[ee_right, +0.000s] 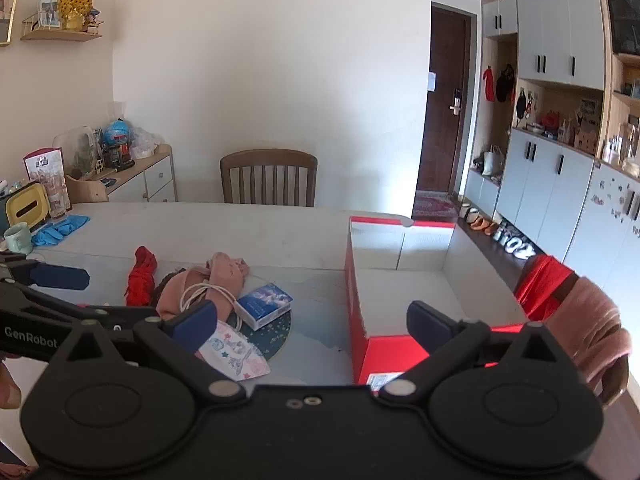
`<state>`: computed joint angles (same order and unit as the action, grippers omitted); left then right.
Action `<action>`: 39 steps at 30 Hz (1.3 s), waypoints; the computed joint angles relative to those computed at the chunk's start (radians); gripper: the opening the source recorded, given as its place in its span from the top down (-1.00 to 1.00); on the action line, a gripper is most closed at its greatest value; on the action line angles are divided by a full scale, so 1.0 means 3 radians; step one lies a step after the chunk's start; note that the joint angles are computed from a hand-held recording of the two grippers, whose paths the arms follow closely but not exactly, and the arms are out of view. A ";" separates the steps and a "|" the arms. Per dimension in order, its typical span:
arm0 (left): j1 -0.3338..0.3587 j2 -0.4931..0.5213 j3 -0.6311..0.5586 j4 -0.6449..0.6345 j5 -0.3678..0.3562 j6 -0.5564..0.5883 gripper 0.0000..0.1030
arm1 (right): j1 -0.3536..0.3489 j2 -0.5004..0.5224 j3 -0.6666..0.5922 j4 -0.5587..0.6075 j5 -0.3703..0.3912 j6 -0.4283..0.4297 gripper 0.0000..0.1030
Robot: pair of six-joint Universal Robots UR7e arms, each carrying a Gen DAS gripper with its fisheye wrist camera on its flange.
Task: Organize objects
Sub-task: 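Move the left tool to the pile and grasp the pink plush toy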
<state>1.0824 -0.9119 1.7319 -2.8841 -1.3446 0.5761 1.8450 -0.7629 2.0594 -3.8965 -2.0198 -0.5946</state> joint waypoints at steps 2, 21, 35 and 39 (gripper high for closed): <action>-0.0011 0.0022 -0.0015 -0.0022 0.0011 -0.0035 -1.00 | -0.0019 -0.0016 -0.0015 0.0032 0.0045 -0.0029 -0.96; -0.0363 0.0559 -0.0066 -0.0699 0.0575 -0.0520 -1.00 | -0.0618 -0.0423 -0.0313 0.1030 0.0858 -0.0441 -0.94; -0.0431 0.0764 -0.0116 -0.1166 0.1323 -0.0828 -1.00 | -0.0926 -0.0476 -0.0755 0.1514 0.0712 -0.0339 -0.89; -0.0368 0.0756 -0.0183 -0.1140 0.1440 -0.0799 -1.00 | -0.0945 -0.0374 -0.0943 0.1516 0.0575 -0.0428 -0.85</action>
